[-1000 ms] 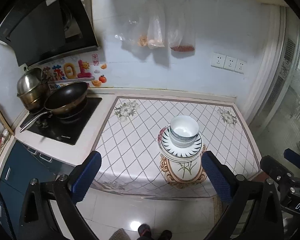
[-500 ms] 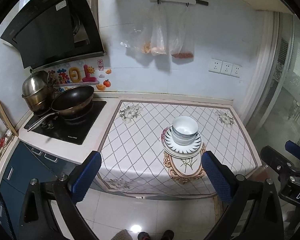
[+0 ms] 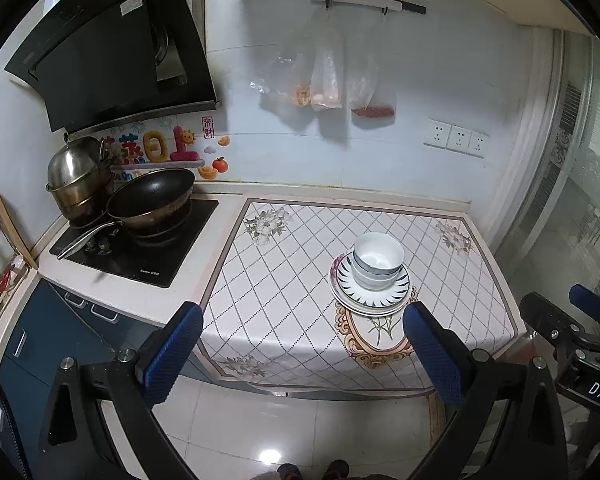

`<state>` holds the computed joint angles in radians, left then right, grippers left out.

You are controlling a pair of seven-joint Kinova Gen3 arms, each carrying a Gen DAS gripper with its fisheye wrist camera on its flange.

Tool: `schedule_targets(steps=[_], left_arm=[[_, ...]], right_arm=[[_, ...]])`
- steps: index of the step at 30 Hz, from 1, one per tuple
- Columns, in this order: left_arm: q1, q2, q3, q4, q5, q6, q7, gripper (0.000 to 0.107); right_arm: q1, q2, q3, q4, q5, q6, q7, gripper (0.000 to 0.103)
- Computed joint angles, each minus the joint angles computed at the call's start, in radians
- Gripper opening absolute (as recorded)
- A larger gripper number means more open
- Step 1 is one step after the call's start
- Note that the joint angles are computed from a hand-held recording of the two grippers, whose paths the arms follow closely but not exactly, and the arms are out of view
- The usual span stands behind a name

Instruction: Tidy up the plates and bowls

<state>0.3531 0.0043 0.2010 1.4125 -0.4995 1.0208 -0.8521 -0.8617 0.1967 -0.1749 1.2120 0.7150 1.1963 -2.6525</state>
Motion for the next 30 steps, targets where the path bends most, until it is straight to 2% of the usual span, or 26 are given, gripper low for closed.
schedule_targets(steps=[30], left_arm=[[-0.023, 0.012, -0.021, -0.02, 0.044, -0.013, -0.064, 0.103]], right_arm=[[-0.026, 0.044, 0.032, -0.051, 0.016, 0.02, -0.021, 0.103]])
